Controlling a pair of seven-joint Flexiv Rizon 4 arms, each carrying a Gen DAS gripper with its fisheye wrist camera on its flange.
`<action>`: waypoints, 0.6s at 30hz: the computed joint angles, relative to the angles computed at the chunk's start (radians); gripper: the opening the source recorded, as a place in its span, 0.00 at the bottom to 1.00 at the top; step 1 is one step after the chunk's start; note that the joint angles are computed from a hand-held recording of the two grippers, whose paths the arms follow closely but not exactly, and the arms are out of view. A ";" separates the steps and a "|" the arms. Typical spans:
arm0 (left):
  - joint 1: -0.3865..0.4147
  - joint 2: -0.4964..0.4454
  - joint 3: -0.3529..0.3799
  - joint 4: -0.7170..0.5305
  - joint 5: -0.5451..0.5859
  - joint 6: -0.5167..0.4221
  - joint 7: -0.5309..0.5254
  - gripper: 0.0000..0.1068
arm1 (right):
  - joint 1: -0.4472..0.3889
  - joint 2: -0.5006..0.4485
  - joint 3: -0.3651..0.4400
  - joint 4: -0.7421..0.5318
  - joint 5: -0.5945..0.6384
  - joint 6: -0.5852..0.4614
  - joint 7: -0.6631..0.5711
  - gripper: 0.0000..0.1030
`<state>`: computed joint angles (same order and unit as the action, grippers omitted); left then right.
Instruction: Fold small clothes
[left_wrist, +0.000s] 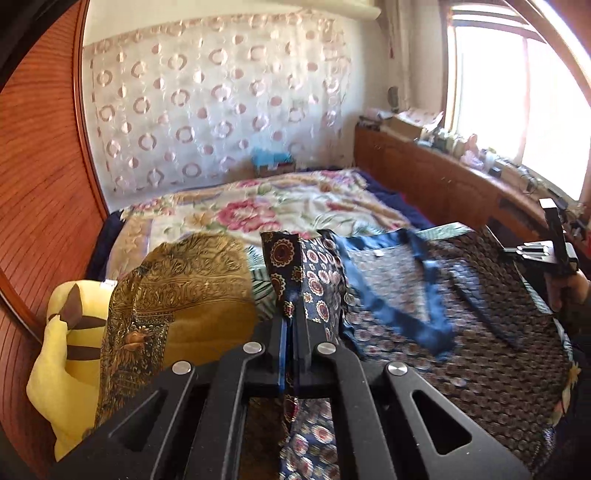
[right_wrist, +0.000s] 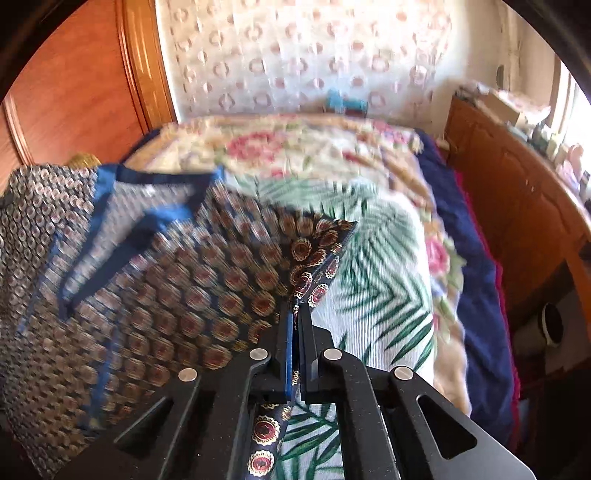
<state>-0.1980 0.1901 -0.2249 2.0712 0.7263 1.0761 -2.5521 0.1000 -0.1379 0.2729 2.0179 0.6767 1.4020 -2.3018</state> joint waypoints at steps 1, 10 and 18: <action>-0.007 0.019 -0.007 0.005 0.005 -0.002 -0.009 0.03 | -0.015 0.027 0.016 0.004 0.046 0.006 -0.036 0.01; -0.019 0.243 -0.137 0.116 -0.010 -0.065 -0.112 0.03 | 0.040 0.373 -0.064 0.162 0.345 -0.059 -0.282 0.01; -0.042 0.512 -0.293 0.300 -0.167 -0.226 -0.255 0.03 | 0.108 0.696 -0.173 0.426 0.360 -0.173 -0.290 0.01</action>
